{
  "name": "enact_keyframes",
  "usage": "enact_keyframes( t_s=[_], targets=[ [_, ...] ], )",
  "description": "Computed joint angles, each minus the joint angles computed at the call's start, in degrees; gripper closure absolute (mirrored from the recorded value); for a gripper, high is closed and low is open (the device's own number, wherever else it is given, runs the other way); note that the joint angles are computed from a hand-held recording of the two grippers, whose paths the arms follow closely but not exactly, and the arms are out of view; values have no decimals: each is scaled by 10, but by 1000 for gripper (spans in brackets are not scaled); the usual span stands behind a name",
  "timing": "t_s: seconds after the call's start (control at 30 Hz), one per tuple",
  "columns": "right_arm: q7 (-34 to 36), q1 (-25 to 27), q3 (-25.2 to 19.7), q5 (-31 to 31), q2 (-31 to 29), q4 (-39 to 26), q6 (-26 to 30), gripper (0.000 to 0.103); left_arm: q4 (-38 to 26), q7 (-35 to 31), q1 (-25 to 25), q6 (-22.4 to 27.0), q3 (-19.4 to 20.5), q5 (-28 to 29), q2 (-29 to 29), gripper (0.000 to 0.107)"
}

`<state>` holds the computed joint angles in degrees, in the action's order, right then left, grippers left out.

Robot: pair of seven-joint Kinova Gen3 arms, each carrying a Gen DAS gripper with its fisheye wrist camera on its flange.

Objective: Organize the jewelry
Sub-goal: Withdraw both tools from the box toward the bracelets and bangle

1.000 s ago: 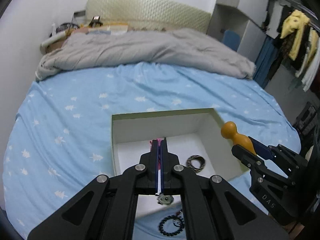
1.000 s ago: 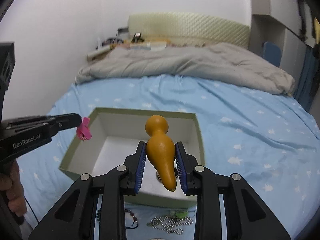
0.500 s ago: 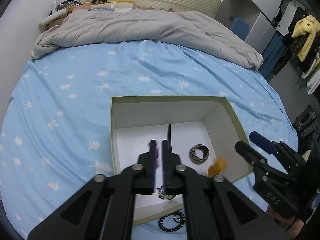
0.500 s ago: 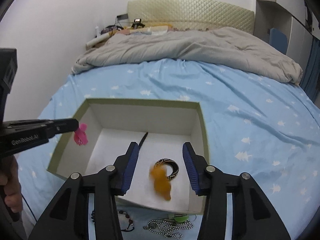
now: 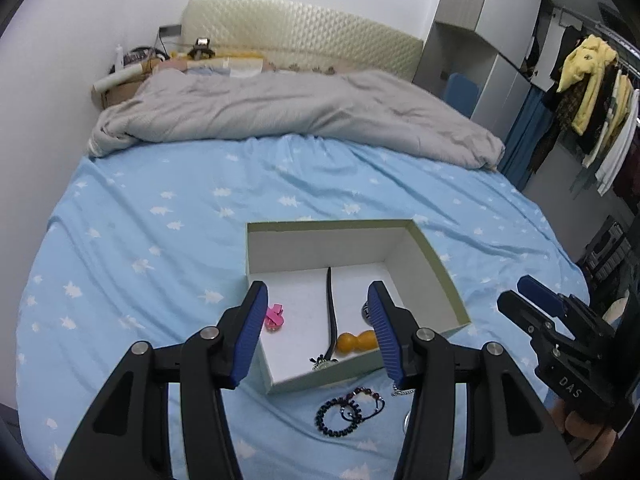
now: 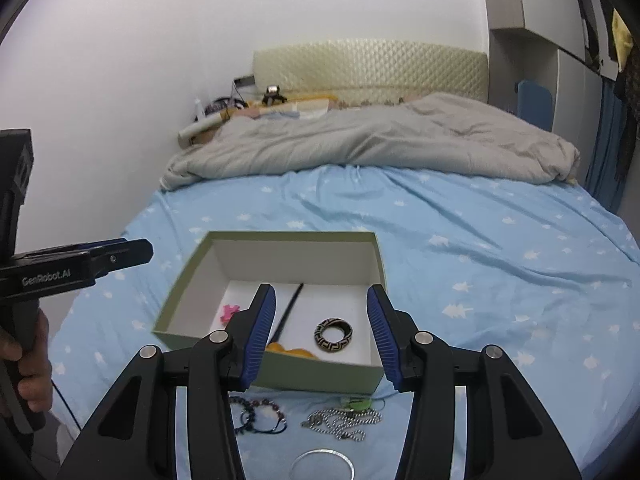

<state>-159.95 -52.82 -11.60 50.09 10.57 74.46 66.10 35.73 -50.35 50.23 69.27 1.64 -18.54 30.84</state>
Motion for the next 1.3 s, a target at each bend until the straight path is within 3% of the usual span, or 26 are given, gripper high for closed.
enact_keyframes(
  t_s=[0.2,0.5,0.77,1.03,1.3],
  targets=[
    [-83,-34,-29,61,-33,43,36,52,96,54,39,-50,-8,-55,-56,43],
    [-167,-70,-78,122,-47,84,114,48,182,116,59,-68,21,-111,-97,31],
    [-225,-101,-103,129,-48,130,135,48,255,185,79,-90,46,-163,-121,30],
    [-301,-135,-117,151,-44,169,170,48,320,233,81,-110,71,-178,-137,30],
    [-362,-153,-129,128,-40,205,194,48,358,270,84,-120,86,-185,-143,30]
  ],
)
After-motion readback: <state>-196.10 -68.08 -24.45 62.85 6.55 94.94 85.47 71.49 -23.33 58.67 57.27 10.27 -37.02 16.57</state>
